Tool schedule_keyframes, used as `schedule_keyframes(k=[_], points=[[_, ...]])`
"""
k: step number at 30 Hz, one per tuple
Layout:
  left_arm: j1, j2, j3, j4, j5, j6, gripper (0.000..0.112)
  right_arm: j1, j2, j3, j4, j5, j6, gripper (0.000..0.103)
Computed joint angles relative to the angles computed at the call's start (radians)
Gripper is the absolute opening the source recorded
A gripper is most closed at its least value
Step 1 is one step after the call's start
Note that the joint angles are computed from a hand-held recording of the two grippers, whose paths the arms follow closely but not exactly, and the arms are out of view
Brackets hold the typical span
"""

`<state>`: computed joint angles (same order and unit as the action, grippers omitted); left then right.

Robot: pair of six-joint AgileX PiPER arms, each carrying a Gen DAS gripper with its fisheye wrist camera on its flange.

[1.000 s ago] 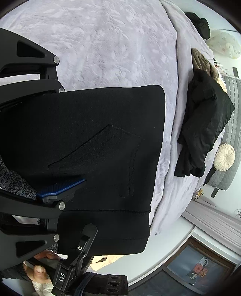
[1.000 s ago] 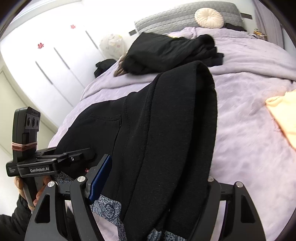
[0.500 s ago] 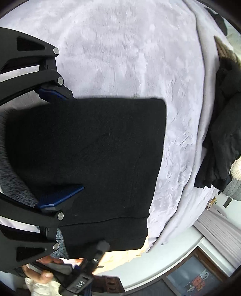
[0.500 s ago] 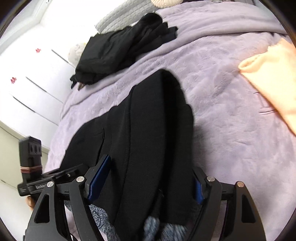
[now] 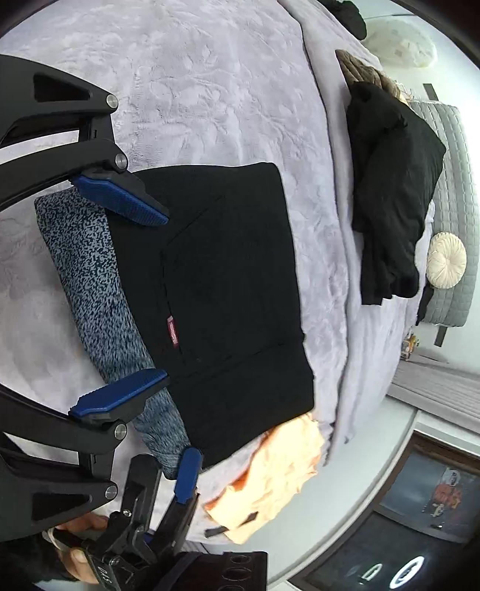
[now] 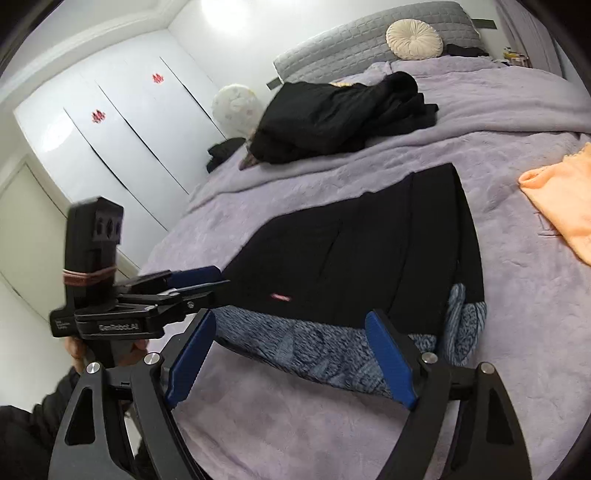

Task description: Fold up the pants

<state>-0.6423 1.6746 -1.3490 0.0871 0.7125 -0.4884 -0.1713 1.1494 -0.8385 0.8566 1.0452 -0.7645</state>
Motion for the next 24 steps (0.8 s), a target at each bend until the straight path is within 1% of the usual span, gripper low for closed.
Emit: schedule_keyframes(k=[1, 2, 3, 4, 6, 7, 8, 9, 11, 12, 14, 16, 17, 18, 19, 21, 23, 24], points=[[0.01, 0.019, 0.013, -0.026, -0.008, 0.031, 0.08, -0.001, 0.015, 0.016, -0.014, -0.012, 0.003, 0.085], [0.022, 0.023, 0.042, -0.06, -0.032, 0.061, 0.08, -0.025, 0.033, 0.031, 0.011, 0.0, -0.035, 0.085], [0.021, 0.015, 0.064, -0.055, -0.051, 0.057, 0.08, -0.051, 0.041, 0.043, 0.045, 0.021, -0.068, 0.085], [0.013, 0.006, 0.072, -0.038, -0.054, 0.049, 0.08, -0.068, 0.046, 0.043, 0.062, 0.041, -0.082, 0.085], [-0.006, -0.009, 0.037, 0.002, 0.0, 0.027, 0.08, -0.075, 0.027, 0.016, 0.046, 0.066, -0.057, 0.086], [-0.009, -0.024, 0.023, 0.012, 0.017, 0.028, 0.08, -0.073, 0.001, -0.007, 0.03, 0.057, -0.047, 0.086], [-0.005, -0.035, 0.0, 0.017, 0.021, 0.043, 0.08, -0.068, -0.019, -0.029, 0.013, 0.037, -0.046, 0.086], [-0.001, -0.034, -0.033, 0.035, 0.029, 0.047, 0.08, -0.051, -0.028, -0.056, -0.011, -0.001, -0.042, 0.086], [0.015, 0.031, -0.159, 0.079, 0.089, 0.033, 0.08, 0.031, -0.014, -0.136, -0.121, -0.114, 0.018, 0.088], [0.029, 0.085, -0.239, 0.078, 0.133, 0.04, 0.08, 0.075, 0.021, -0.183, -0.169, -0.154, 0.037, 0.088], [0.071, 0.21, -0.407, 0.033, 0.231, 0.068, 0.08, 0.141, 0.122, -0.282, -0.246, -0.192, 0.076, 0.088], [0.096, 0.336, -0.566, 0.009, 0.338, 0.07, 0.08, 0.193, 0.248, -0.396, -0.326, -0.182, 0.137, 0.088], [0.104, 0.377, -0.61, 0.001, 0.371, 0.069, 0.08, 0.224, 0.315, -0.452, -0.381, -0.175, 0.188, 0.088], [0.111, 0.406, -0.636, -0.007, 0.389, 0.066, 0.08, 0.241, 0.376, -0.497, -0.413, -0.156, 0.215, 0.088], [0.118, 0.437, -0.662, -0.016, 0.405, 0.065, 0.08, 0.247, 0.438, -0.544, -0.435, -0.119, 0.236, 0.088], [0.113, 0.45, -0.648, -0.003, 0.396, 0.07, 0.08, 0.243, 0.544, -0.616, -0.461, -0.064, 0.27, 0.088], [0.103, 0.446, -0.632, 0.015, 0.384, 0.072, 0.08, 0.239, 0.606, -0.659, -0.484, -0.016, 0.295, 0.088], [0.095, 0.44, -0.628, 0.029, 0.386, 0.069, 0.08, 0.238, 0.6, -0.646, -0.482, -0.027, 0.291, 0.088]])
